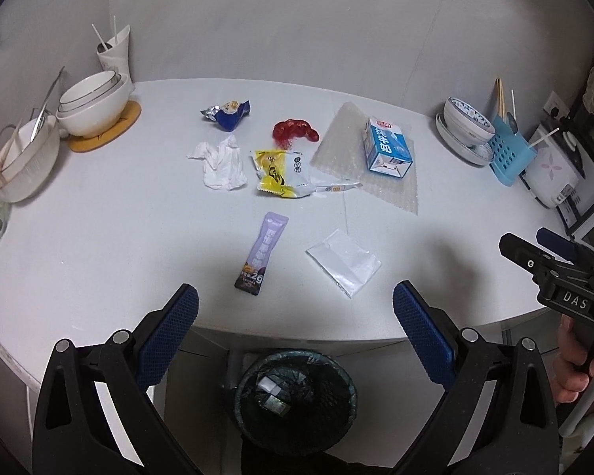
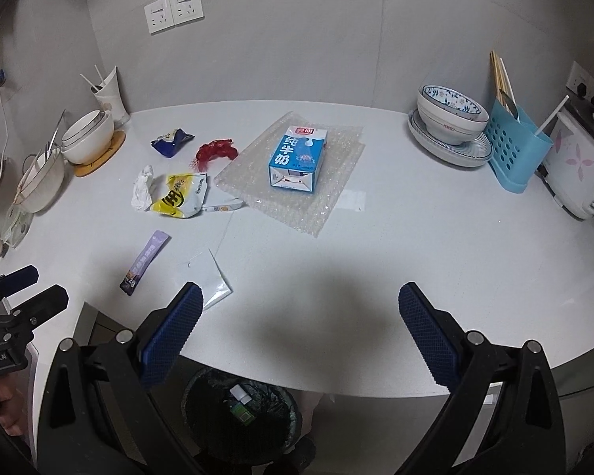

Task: Collect trash
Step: 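Raise both open grippers back over the counter, then grasp the purple snack stick with the left gripper while the right grasps the milk carton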

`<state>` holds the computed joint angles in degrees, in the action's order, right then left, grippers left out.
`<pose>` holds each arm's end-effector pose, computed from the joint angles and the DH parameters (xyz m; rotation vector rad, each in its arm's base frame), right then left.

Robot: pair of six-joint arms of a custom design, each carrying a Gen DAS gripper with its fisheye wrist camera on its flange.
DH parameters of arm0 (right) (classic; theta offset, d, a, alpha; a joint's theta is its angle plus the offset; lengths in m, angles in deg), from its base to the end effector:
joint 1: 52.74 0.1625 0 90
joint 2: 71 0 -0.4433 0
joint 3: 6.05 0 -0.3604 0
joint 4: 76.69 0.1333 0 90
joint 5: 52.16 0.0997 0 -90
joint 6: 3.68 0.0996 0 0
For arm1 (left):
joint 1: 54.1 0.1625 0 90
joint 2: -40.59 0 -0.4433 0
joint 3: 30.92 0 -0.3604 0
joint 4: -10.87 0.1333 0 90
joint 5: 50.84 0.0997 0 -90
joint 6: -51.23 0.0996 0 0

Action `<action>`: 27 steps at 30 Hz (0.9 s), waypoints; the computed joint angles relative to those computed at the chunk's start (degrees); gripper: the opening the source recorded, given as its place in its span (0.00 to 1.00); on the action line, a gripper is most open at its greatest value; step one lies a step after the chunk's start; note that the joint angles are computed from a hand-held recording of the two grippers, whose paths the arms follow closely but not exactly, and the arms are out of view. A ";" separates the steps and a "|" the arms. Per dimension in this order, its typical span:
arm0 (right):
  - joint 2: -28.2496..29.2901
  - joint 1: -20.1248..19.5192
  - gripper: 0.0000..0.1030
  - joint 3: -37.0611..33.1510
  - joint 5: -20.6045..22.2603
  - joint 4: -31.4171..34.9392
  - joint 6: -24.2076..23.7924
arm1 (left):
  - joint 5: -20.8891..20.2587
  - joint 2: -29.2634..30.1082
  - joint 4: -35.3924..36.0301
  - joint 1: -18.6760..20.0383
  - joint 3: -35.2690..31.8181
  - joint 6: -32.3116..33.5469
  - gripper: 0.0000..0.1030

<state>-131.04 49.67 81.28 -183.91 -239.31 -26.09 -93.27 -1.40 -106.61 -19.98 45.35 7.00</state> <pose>0.2082 -0.6347 0.4000 0.3275 -2.2279 0.8512 -0.4787 -0.5741 0.1775 0.3092 2.4057 -0.7268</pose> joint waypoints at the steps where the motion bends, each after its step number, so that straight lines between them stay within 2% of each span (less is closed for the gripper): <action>1: 0.55 0.07 0.92 -0.98 -0.37 0.47 0.12 | 0.16 0.40 -0.13 0.38 -0.76 0.82 0.93; 15: 8.38 -0.51 0.92 -16.19 -2.92 11.89 5.20 | -1.88 5.12 5.03 5.45 -10.74 5.14 0.93; 21: 12.77 -1.44 0.92 -25.69 -3.79 20.40 8.63 | -2.40 7.77 9.29 7.58 -15.76 6.49 0.93; 27: 18.76 -2.66 0.92 -38.41 -4.37 31.58 13.87 | -4.06 10.19 12.34 9.82 -19.45 7.87 0.93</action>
